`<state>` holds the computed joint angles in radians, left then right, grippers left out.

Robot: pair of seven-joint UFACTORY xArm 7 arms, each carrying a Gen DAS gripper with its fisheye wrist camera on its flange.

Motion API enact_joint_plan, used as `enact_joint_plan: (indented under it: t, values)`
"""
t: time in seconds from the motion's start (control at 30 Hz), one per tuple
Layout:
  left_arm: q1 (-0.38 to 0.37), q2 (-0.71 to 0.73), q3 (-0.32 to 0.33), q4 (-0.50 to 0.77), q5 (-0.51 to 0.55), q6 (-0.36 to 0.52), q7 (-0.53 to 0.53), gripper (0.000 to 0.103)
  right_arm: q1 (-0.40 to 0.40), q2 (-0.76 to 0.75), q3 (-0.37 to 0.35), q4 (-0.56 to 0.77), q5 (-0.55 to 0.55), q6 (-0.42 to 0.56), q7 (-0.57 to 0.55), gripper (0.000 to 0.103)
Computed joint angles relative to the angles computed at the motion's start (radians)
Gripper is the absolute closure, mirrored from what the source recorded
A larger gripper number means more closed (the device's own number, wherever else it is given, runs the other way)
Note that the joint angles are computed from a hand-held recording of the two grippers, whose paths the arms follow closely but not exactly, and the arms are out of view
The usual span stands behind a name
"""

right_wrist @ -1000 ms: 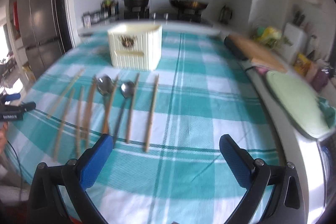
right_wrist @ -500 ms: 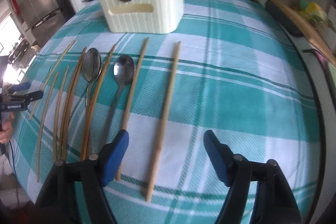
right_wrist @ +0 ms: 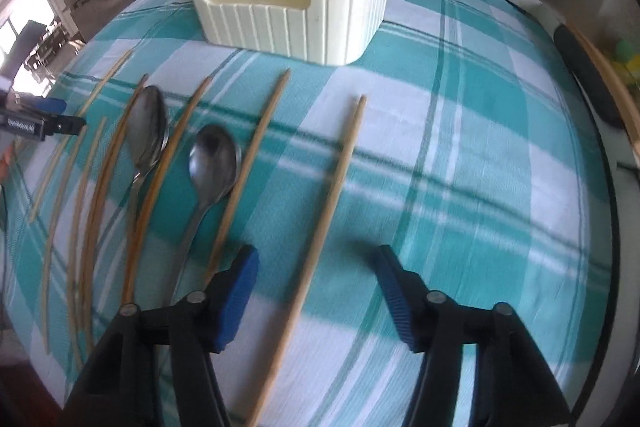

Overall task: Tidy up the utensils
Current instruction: 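Move the right tool down toward the single wooden chopstick, then close the right tool on the wooden chopstick and lift it, then lower the chopstick into the cream holder and open the right tool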

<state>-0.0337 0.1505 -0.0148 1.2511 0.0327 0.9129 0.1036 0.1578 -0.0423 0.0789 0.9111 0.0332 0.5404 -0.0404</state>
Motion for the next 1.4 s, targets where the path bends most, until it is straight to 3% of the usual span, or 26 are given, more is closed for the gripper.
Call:
enact_joint_plan:
  t: [0.07,0.1,0.13,0.17,0.2,0.23,0.37,0.57,0.73,0.83,0.97,1.07,1.13,1.23,1.33,1.4]
  values:
    - [-0.004,0.039,-0.008,0.051,-0.011,-0.008,0.015,0.007,-0.004,0.055,-0.002,0.062,-0.025,-0.002,0.022,0.063]
    - [-0.008,0.047,-0.010,0.062,-0.012,-0.021,0.017,0.018,-0.006,0.075,-0.003,0.084,-0.017,-0.002,0.021,0.078]
    - [-0.011,0.055,-0.013,0.076,-0.016,-0.029,0.022,0.035,-0.008,0.102,-0.006,0.115,-0.023,0.001,0.033,0.094]
    - [-0.015,0.061,-0.017,0.090,-0.022,-0.036,0.031,0.047,-0.013,0.126,-0.008,0.145,-0.002,0.009,0.026,0.095]
    - [-0.016,0.064,-0.021,0.100,-0.033,-0.036,0.041,0.077,-0.014,0.124,-0.005,0.146,0.019,0.011,0.027,0.097]
    - [-0.021,0.070,-0.021,0.111,-0.031,-0.034,0.038,0.096,-0.015,0.127,-0.006,0.149,0.027,0.004,0.030,0.097]
    - [-0.020,0.054,-0.028,0.090,-0.076,-0.090,0.056,0.098,-0.027,0.100,-0.007,0.123,0.084,-0.047,0.031,0.097]
    - [-0.003,-0.142,-0.034,-0.084,-0.280,-0.266,0.202,0.099,-0.016,-0.111,-0.022,0.003,0.204,-0.109,-0.030,0.097]
    - [-0.024,-0.291,0.021,-0.116,-0.505,-0.250,0.370,0.099,0.003,-0.275,-0.038,-0.051,0.202,-0.098,-0.024,0.097]
    - [-0.046,-0.358,0.045,-0.115,-0.564,-0.234,0.393,0.099,0.004,-0.330,-0.030,-0.037,0.175,-0.102,0.015,0.097]
    - [-0.081,-0.346,0.057,0.013,-0.623,-0.218,0.390,0.099,-0.011,-0.317,-0.016,0.057,0.117,-0.131,0.068,0.097]
    - [-0.094,-0.265,0.039,0.170,-0.649,-0.263,0.368,0.099,-0.025,-0.232,-0.007,0.207,0.076,-0.171,0.108,0.097]
    - [-0.093,-0.204,0.014,0.256,-0.628,-0.314,0.326,0.099,-0.040,-0.155,0.007,0.313,0.034,-0.221,0.150,0.097]
    - [-0.098,-0.088,-0.030,0.378,-0.509,-0.401,0.218,0.099,-0.062,-0.045,0.029,0.418,-0.075,-0.332,0.249,0.097]
    - [-0.093,0.040,-0.056,0.501,-0.445,-0.320,0.125,0.099,-0.063,0.062,0.027,0.493,-0.250,-0.374,0.392,0.097]
    - [-0.083,0.093,-0.069,0.545,-0.417,-0.251,0.089,0.099,-0.040,0.119,0.010,0.533,-0.258,-0.326,0.392,0.097]
